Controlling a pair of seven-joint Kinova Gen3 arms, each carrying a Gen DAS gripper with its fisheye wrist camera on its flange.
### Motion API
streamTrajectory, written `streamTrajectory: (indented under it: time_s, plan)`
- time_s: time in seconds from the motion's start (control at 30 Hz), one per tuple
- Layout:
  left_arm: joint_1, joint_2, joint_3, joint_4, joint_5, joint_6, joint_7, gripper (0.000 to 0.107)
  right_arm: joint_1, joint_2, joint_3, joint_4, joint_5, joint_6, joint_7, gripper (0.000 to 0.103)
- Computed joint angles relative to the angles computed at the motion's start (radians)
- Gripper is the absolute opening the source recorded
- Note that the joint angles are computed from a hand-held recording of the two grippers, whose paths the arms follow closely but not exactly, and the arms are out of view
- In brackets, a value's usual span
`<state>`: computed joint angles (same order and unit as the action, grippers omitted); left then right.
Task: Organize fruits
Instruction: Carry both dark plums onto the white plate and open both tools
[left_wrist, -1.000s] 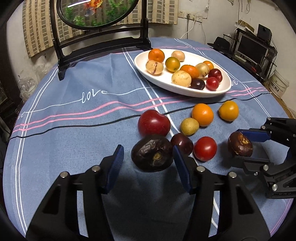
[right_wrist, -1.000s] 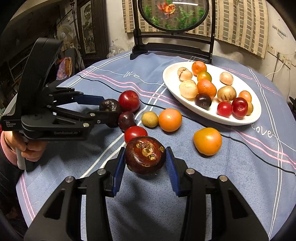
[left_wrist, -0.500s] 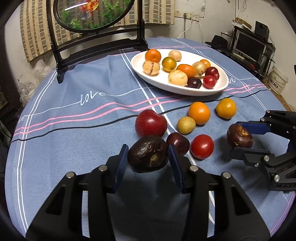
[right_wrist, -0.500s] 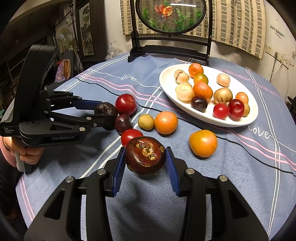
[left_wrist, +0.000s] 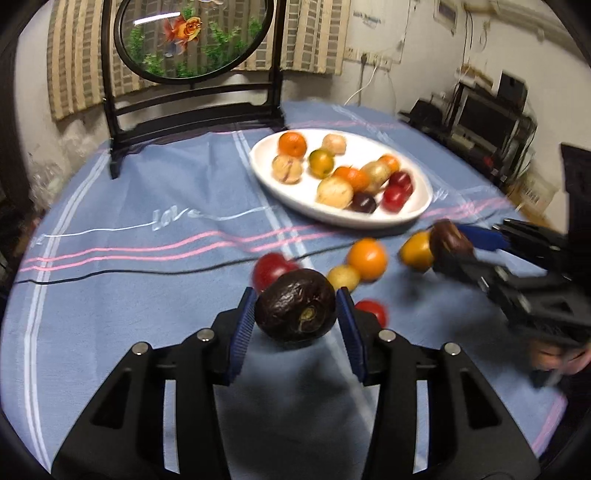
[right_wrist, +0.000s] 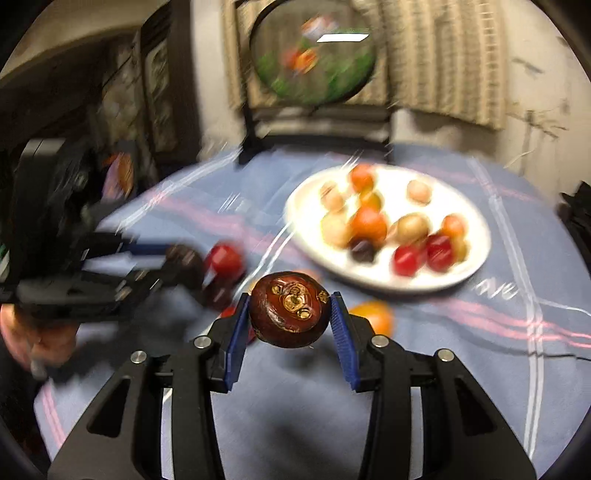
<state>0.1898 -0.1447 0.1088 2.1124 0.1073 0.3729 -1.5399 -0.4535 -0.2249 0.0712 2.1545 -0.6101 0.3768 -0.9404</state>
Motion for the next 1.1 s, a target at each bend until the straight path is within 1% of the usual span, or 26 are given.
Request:
streamTrajectory:
  time_s: [0.03, 0.07, 0.13, 0.17, 0.2, 0.23, 0.27, 0.3, 0.33, 0.37, 0.4, 0.43, 0.47, 0.53, 0.6, 0.7, 0.8, 0.83, 0.87, 0.9, 0.97, 1.03, 1.1]
  plan:
    - [0.009, 0.008, -0.011, -0.016, 0.024, -0.005, -0.025, 0.045, -0.001, 0.008, 0.026, -0.002, -0.041, -0.041, 0.008, 0.043]
    - [0.002, 0.016, -0.004, -0.031, 0.033, -0.009, -0.034, 0.045, 0.000, 0.018, 0.041, 0.001, -0.079, -0.081, 0.015, 0.043]
    - [-0.042, 0.044, 0.051, -0.086, 0.000, -0.007, -0.003, 0.045, -0.020, 0.046, 0.084, -0.008, -0.111, -0.147, -0.015, 0.043]
    - [-0.046, 0.072, 0.065, -0.129, -0.040, 0.006, 0.037, 0.045, -0.004, 0.068, 0.081, -0.017, -0.106, -0.186, -0.053, 0.043]
    - [-0.030, 0.108, 0.060, -0.176, -0.080, 0.016, 0.078, 0.045, 0.027, 0.091, 0.061, -0.029, -0.103, -0.210, -0.074, 0.043]
    - [0.002, 0.136, 0.037, -0.215, -0.114, 0.033, 0.119, 0.045, 0.072, 0.125, 0.031, -0.047, -0.113, -0.233, -0.080, 0.043]
    - [0.048, 0.177, 0.002, -0.262, -0.154, 0.039, 0.159, 0.045, 0.098, 0.148, 0.011, -0.057, -0.135, -0.246, -0.069, 0.043]
    - [0.095, 0.213, -0.034, -0.308, -0.195, 0.055, 0.200, 0.045, 0.111, 0.170, 0.010, -0.071, -0.174, -0.243, -0.041, 0.043]
    - [0.141, 0.255, -0.070, -0.354, -0.236, 0.063, 0.240, 0.045, 0.112, 0.193, 0.028, -0.092, -0.214, -0.223, -0.011, 0.043]
    - [0.187, 0.287, -0.108, -0.394, -0.276, 0.082, 0.280, 0.045, 0.097, 0.216, 0.064, -0.114, -0.255, -0.193, 0.015, 0.043]
    - [0.233, 0.323, -0.144, -0.435, -0.317, 0.105, 0.321, 0.045, 0.098, 0.232, 0.082, -0.129, -0.296, -0.166, 0.049, 0.043]
    - [0.264, 0.349, -0.168, -0.463, -0.348, 0.123, 0.357, 0.045, 0.108, 0.240, 0.081, -0.134, -0.336, -0.151, 0.089, 0.043]
    - [0.280, 0.386, -0.176, -0.505, -0.379, 0.151, 0.387, 0.045, 0.134, 0.251, 0.076, -0.145, -0.373, -0.120, 0.129, 0.043]
    - [0.302, 0.430, -0.194, -0.551, -0.403, 0.183, 0.409, 0.045, 0.171, 0.268, 0.060, -0.160, -0.396, -0.091, 0.162, 0.043]
    - [0.349, 0.470, -0.259, -0.589, -0.368, 0.199, 0.391, 0.045, 0.200, 0.272, 0.039, -0.167, -0.396, -0.072, 0.166, 0.043]
    - [0.379, 0.495, -0.301, -0.612, -0.332, 0.211, 0.377, 0.045, 0.243, 0.288, 0.009, -0.180, -0.400, -0.044, 0.170, 0.043]
    - [0.392, 0.510, -0.315, -0.624, -0.345, 0.221, 0.392, 0.046, 0.269, 0.295, -0.021, -0.195, -0.345, -0.029, 0.125, 0.044]
    - [0.395, 0.508, -0.311, -0.619, -0.370, 0.218, 0.418, 0.047, 0.278, 0.296, -0.030, -0.200, -0.326, -0.021, 0.109, 0.044]
    - [0.405, 0.499, -0.317, -0.607, -0.397, 0.211, 0.449, 0.055, 0.289, 0.296, -0.040, -0.204, -0.317, -0.017, 0.103, 0.045]
    - [0.411, 0.490, -0.320, -0.598, -0.409, 0.204, 0.466, 0.058, 0.301, 0.294, -0.053, -0.202, -0.320, -0.019, 0.108, 0.045]
    - [0.439, 0.460, -0.350, -0.571, -0.420, 0.186, 0.491, 0.069, 0.322, 0.283, -0.078, -0.195, -0.315, -0.030, 0.106, 0.048]
    - [0.452, 0.422, -0.354, -0.539, -0.466, 0.179, 0.545, 0.075, 0.351, 0.272, -0.105, -0.188, -0.337, -0.031, 0.134, 0.048]
    - [0.479, 0.360, -0.372, -0.474, -0.530, 0.151, 0.621, 0.079, 0.366, 0.250, -0.121, -0.178, -0.332, -0.031, 0.140, 0.048]
